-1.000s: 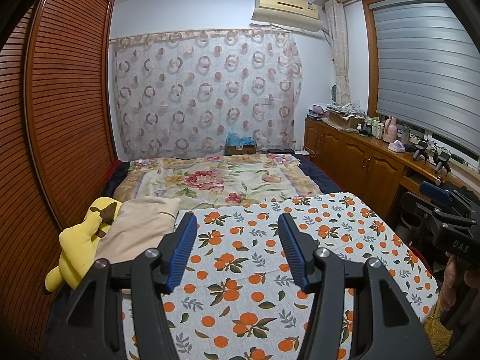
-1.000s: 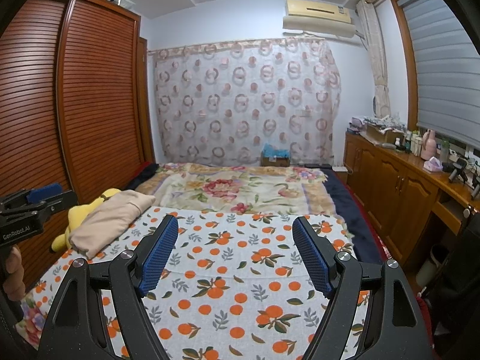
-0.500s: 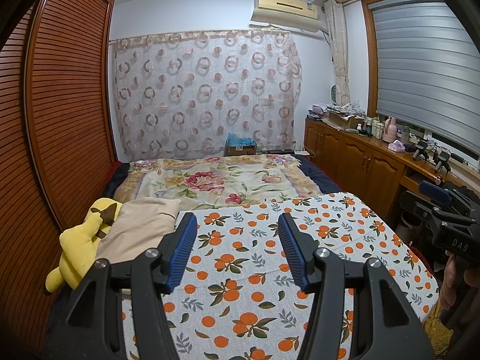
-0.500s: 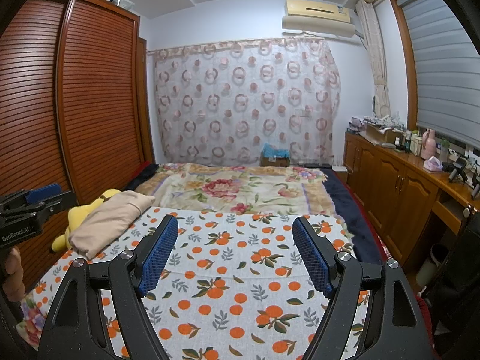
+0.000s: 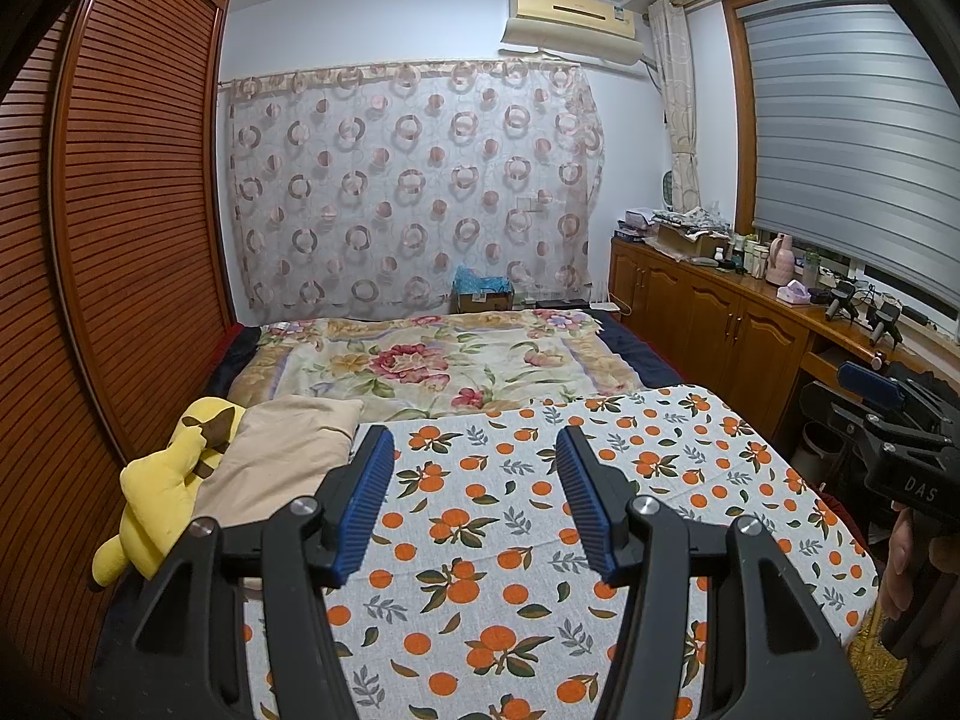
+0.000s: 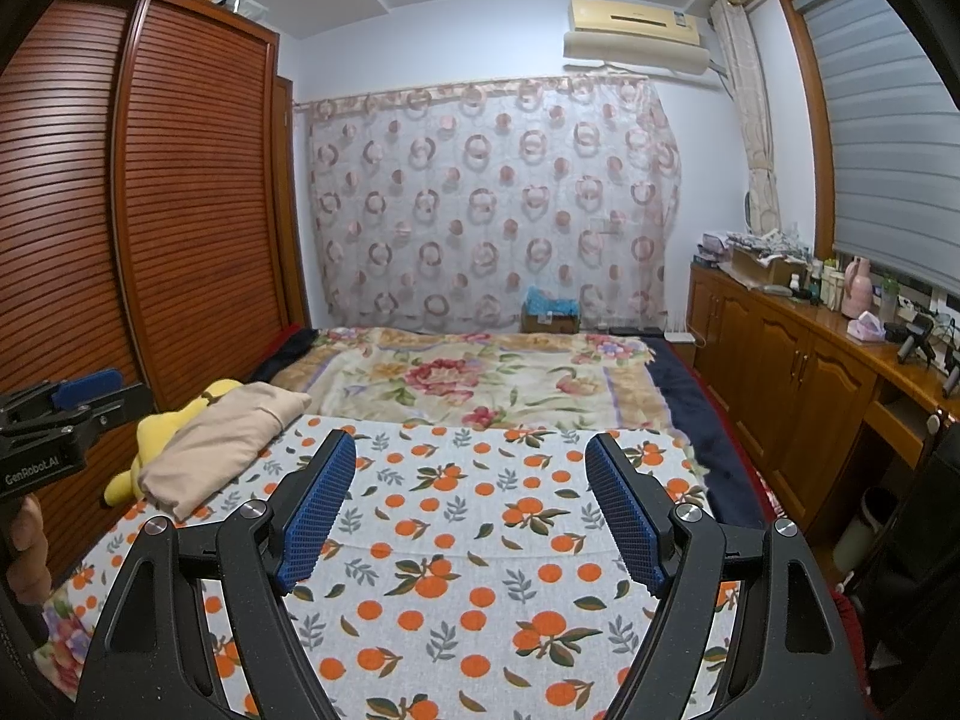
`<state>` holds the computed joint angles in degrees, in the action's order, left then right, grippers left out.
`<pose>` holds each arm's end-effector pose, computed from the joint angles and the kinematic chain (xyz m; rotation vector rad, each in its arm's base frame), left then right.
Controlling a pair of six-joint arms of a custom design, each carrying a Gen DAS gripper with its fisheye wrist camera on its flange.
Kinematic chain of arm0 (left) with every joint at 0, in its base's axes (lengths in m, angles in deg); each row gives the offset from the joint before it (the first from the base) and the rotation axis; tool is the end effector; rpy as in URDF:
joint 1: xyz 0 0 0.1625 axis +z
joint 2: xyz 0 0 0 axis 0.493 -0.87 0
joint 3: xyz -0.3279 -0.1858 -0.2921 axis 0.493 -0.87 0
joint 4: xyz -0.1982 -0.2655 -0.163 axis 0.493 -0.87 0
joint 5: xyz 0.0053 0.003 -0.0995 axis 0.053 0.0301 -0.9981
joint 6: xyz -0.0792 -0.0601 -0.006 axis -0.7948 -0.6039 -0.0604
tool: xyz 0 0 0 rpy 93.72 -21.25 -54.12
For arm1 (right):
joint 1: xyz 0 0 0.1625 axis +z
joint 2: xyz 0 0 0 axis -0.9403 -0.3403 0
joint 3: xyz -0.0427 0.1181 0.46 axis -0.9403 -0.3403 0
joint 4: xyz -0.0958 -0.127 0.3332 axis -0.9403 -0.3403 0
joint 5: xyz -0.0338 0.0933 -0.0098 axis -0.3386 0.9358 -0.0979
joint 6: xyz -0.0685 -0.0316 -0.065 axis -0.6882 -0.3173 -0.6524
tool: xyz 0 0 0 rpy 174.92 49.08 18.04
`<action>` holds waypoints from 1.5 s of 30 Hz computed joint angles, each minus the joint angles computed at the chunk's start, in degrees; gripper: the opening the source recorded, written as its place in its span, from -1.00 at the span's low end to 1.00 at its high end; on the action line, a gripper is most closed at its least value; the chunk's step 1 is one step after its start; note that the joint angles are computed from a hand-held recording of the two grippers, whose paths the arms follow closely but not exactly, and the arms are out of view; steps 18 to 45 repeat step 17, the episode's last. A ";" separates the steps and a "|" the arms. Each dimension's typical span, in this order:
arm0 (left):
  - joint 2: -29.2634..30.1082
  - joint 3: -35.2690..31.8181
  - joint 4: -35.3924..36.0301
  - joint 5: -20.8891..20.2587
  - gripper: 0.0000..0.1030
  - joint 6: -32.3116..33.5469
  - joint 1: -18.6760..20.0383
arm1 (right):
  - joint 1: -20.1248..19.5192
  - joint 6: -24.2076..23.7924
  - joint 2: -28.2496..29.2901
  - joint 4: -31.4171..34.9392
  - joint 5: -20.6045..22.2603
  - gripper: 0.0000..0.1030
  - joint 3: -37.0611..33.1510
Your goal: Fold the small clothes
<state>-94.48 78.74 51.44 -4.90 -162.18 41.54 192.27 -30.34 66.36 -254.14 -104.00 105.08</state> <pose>-0.0514 -0.6275 0.3478 1.1111 2.2996 -1.1453 0.4086 -0.5525 -0.0003 0.3438 -1.8993 1.4105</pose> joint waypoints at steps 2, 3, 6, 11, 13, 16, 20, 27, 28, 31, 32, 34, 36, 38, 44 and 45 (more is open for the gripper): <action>-0.01 0.00 0.02 0.07 0.08 0.06 0.04 | 0.01 0.01 0.04 0.02 -0.01 0.57 -0.08; -0.03 0.06 -0.06 0.02 0.08 0.05 0.03 | 0.05 0.05 0.08 0.05 -0.05 0.57 -0.15; -0.06 0.14 -0.15 0.09 0.08 0.00 0.05 | 0.00 0.01 0.04 -0.06 0.00 0.58 -0.06; -0.03 0.19 -0.19 0.02 0.08 0.07 0.04 | -0.03 0.09 -0.04 -0.07 0.04 0.58 0.12; -0.06 0.24 -0.21 0.08 0.08 0.07 0.06 | 0.03 0.17 0.00 -0.06 -0.02 0.58 0.10; -0.07 0.31 -0.28 0.04 0.08 0.09 0.05 | -0.06 0.11 -0.09 -0.15 0.11 0.58 0.26; -0.07 0.31 -0.28 0.04 0.08 0.09 0.05 | -0.06 0.11 -0.09 -0.15 0.11 0.58 0.26; -0.07 0.31 -0.28 0.04 0.08 0.09 0.05 | -0.06 0.11 -0.09 -0.15 0.11 0.58 0.26; -0.07 0.31 -0.28 0.04 0.08 0.09 0.05 | -0.06 0.11 -0.09 -0.15 0.11 0.58 0.26; -0.07 0.31 -0.28 0.04 0.08 0.09 0.05 | -0.06 0.11 -0.09 -0.15 0.11 0.58 0.26; -0.07 0.31 -0.28 0.04 0.08 0.09 0.05 | -0.06 0.11 -0.09 -0.15 0.11 0.58 0.26; -0.07 0.31 -0.28 0.04 0.08 0.09 0.05 | -0.06 0.11 -0.09 -0.15 0.11 0.58 0.26; -0.07 0.31 -0.28 0.04 0.08 0.09 0.05 | -0.06 0.11 -0.09 -0.15 0.11 0.58 0.26; -0.07 0.31 -0.28 0.04 0.08 0.09 0.05 | -0.06 0.11 -0.09 -0.15 0.11 0.58 0.26; -0.07 0.31 -0.28 0.04 0.08 0.09 0.05 | -0.06 0.11 -0.09 -0.15 0.11 0.58 0.26; -0.07 0.31 -0.28 0.04 0.08 0.09 0.05 | -0.06 0.11 -0.09 -0.15 0.11 0.58 0.26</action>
